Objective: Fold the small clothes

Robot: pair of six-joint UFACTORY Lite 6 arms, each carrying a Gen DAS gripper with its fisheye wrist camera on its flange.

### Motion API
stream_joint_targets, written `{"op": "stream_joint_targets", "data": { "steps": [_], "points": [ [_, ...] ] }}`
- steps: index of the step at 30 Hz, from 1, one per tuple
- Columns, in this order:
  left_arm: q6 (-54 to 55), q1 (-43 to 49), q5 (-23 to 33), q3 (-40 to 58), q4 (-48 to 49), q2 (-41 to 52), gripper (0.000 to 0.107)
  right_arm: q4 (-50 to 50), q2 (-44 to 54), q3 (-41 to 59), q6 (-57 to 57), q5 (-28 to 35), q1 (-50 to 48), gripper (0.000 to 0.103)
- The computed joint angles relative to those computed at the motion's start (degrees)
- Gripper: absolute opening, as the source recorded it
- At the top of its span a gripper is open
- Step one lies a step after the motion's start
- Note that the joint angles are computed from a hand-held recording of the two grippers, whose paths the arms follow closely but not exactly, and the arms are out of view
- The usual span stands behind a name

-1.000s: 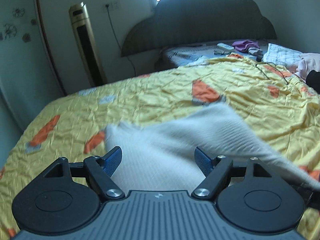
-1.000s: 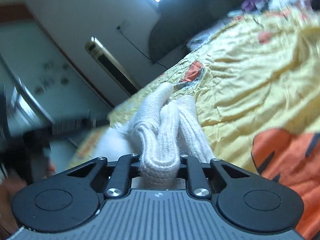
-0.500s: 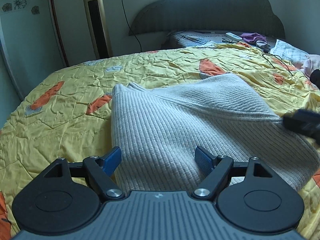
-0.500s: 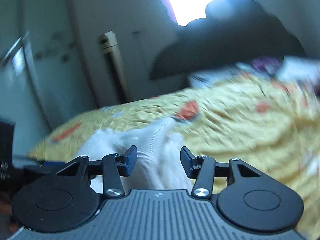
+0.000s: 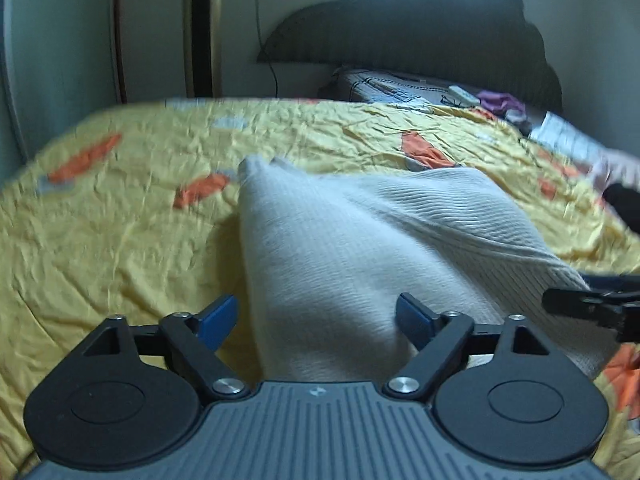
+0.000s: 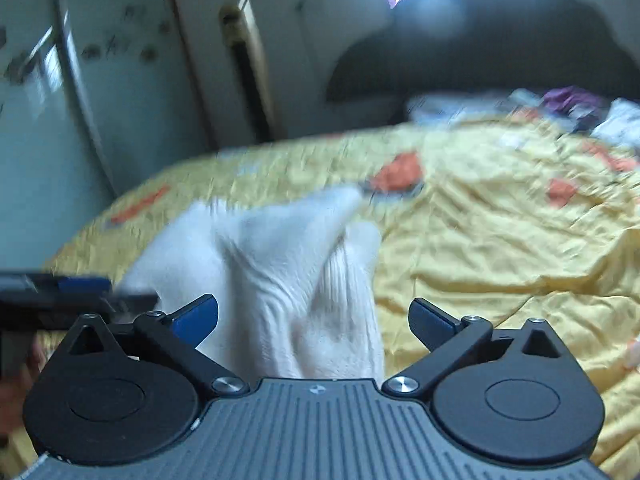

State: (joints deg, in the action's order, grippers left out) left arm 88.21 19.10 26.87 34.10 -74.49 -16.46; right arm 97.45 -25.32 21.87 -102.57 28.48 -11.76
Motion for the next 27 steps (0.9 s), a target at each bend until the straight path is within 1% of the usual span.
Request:
{"op": "stream_joint_targets", "data": {
  "steps": [1, 3, 5, 6, 7, 10, 12, 13, 15, 16, 17, 18, 19, 20, 21, 23, 25, 27],
  "points": [
    [0.4, 3.9, 4.8, 1.7, 0.6, 3.2, 0.090, -2.4, 4.8, 2.5, 0.7, 2.7, -2.3, 0.103],
    [-0.6, 9.8, 13.2, 5.0, 2.3, 9.3, 0.090, -8.0, 15.0, 8.2, 4.3, 7.6, -6.4, 0.099],
    [-2.4, 13.3, 19.6, 8.6, 3.8, 15.7, 0.090, -11.8, 24.0, 12.9, 6.9, 16.1, -11.0, 0.095],
    [-3.1, 14.1, 21.7, 10.1, 4.3, 18.4, 0.090, -13.5, 28.0, 15.3, 8.3, 19.6, -12.4, 0.094],
    [-3.6, 14.5, 23.4, 11.8, 4.5, 21.1, 0.091, -14.6, 31.0, 17.3, 9.0, 21.8, -12.7, 0.093],
    [-5.4, 13.7, 27.2, 16.6, 3.9, 28.3, 0.092, -16.0, 38.2, 22.5, 8.9, 25.7, -11.7, 0.094],
    [-7.8, 12.5, 29.7, 20.2, 4.0, 33.1, 0.092, -16.6, 43.2, 27.3, 11.3, 28.7, -11.2, 0.094],
    [-8.2, 12.0, 30.5, 21.4, 3.3, 35.0, 0.093, -17.2, 45.7, 30.1, 12.8, 30.5, -11.0, 0.094],
    [-5.8, 11.2, 30.0, 21.0, 1.6, 35.4, 0.092, -17.4, 50.0, 34.5, 14.8, 33.1, -10.0, 0.093],
    [-4.3, 10.7, 28.9, 20.2, 0.9, 34.5, 0.083, -17.0, 51.6, 35.8, 14.9, 34.0, -9.8, 0.091],
    [-2.5, 10.4, 27.6, 19.0, 0.2, 33.4, 0.071, -16.2, 52.0, 35.8, 14.7, 33.9, -9.3, 0.084],
    [-0.1, 10.4, 27.2, 17.8, -0.8, 32.2, 0.065, -15.7, 51.3, 35.1, 14.4, 33.1, -8.9, 0.078],
    [1.7, 10.8, 27.4, 17.6, -1.4, 31.6, 0.054, -14.9, 50.5, 34.0, 14.1, 32.3, -8.5, 0.076],
    [3.0, 10.9, 27.5, 17.4, -1.7, 30.8, 0.048, -13.9, 49.8, 32.9, 13.9, 31.6, -8.4, 0.072],
    [3.6, 10.9, 27.4, 17.4, -1.7, 29.6, 0.046, -12.6, 48.6, 31.3, 13.7, 30.9, -8.1, 0.068],
    [6.0, 9.8, 25.5, 17.1, -2.2, 27.0, 0.043, -10.6, 46.3, 28.8, 13.4, 30.1, -7.9, 0.065],
    [9.4, 8.9, 23.2, 16.9, -3.4, 24.6, 0.042, -7.5, 44.4, 27.4, 11.7, 29.3, -6.4, 0.063],
    [11.0, 9.6, 22.4, 18.4, -3.9, 23.6, 0.042, -4.2, 42.2, 26.2, 10.0, 29.5, -4.5, 0.061]
  ]
}}
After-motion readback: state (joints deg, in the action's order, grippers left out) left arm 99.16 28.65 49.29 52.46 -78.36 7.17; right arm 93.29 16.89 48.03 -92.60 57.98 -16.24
